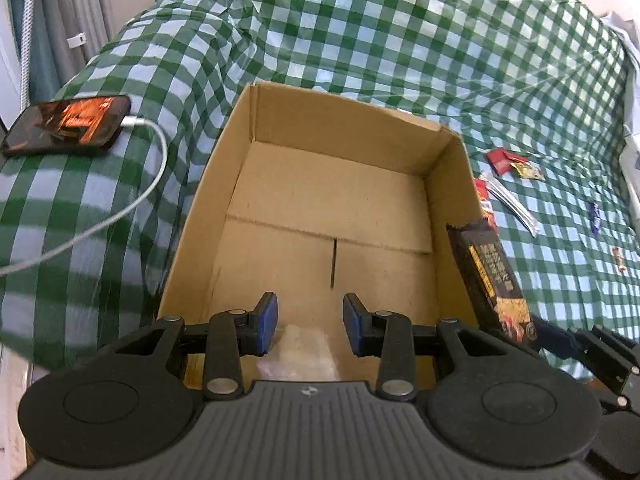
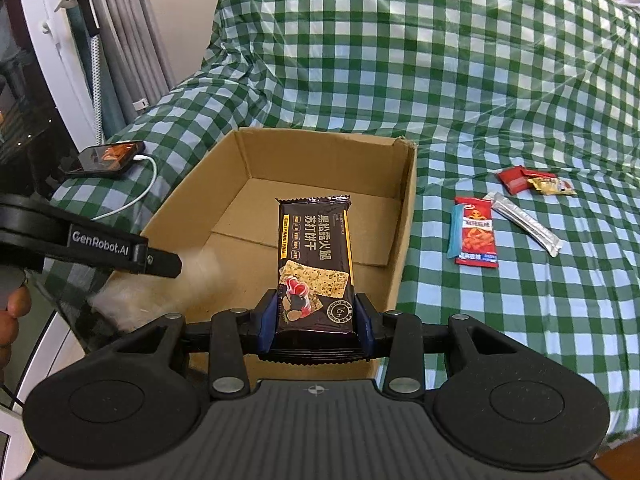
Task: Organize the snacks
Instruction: 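Lower both snacks into the box and open both tools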
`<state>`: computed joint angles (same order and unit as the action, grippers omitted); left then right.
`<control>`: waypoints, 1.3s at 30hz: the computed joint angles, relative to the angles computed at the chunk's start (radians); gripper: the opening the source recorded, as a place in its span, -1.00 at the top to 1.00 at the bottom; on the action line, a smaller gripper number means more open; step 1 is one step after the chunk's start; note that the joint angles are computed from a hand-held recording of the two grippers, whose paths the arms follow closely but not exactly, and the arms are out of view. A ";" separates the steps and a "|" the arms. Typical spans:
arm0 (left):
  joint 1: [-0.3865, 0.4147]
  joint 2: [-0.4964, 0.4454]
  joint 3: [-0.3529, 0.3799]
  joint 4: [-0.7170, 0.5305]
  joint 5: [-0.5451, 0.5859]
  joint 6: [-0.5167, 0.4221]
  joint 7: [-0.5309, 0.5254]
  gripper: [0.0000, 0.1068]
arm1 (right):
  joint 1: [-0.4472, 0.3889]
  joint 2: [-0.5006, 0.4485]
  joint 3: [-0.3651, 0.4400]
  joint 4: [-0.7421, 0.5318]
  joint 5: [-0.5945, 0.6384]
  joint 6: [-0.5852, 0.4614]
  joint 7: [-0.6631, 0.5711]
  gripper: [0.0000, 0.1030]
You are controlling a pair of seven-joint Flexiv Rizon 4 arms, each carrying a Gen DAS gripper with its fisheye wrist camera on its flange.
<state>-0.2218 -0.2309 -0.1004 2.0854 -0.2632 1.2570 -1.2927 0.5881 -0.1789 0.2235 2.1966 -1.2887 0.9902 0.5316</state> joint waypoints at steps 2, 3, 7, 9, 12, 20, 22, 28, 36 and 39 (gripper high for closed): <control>-0.011 -0.041 0.008 -0.040 0.032 0.009 -0.022 0.26 | -0.013 -0.025 -0.018 -0.012 -0.020 0.032 0.009 0.19; -0.018 -0.066 0.015 -0.064 0.054 0.015 -0.035 0.26 | -0.019 -0.039 -0.027 -0.018 -0.032 0.048 0.013 0.19; -0.031 -0.160 0.032 -0.168 0.099 -0.049 -0.087 0.28 | -0.049 -0.094 -0.063 -0.038 -0.067 0.120 0.034 0.19; -0.045 -0.192 0.050 -0.201 0.136 -0.037 -0.109 0.25 | -0.063 -0.115 -0.079 -0.045 -0.083 0.153 0.046 0.19; -0.075 -0.222 0.089 -0.249 0.205 -0.015 -0.147 -0.80 | -0.076 -0.141 -0.107 -0.065 -0.146 0.184 0.060 0.14; -0.093 -0.169 0.125 -0.226 0.296 -0.045 -0.238 -0.92 | -0.067 -0.111 -0.073 -0.065 -0.136 0.107 0.010 -0.65; -0.078 -0.123 0.112 -0.181 0.290 -0.058 -0.236 -0.92 | -0.054 -0.084 -0.050 -0.044 -0.081 0.087 0.000 -0.67; -0.051 0.051 0.093 -0.016 0.296 -0.062 -0.233 -0.92 | 0.012 0.006 0.016 0.007 0.037 -0.014 -0.002 -0.83; -0.026 0.275 0.071 0.196 0.306 -0.040 -0.207 -0.92 | 0.100 0.081 0.094 0.027 0.079 -0.182 0.028 -0.91; -0.021 0.336 0.064 0.256 0.295 -0.029 -0.196 -0.92 | 0.128 0.098 0.117 0.027 0.092 -0.240 0.023 -0.93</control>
<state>-0.2425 0.1049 -0.0359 2.3410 0.0317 1.2282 -1.4884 0.7157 -0.0806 0.3401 2.2234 -1.1967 0.7499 0.5550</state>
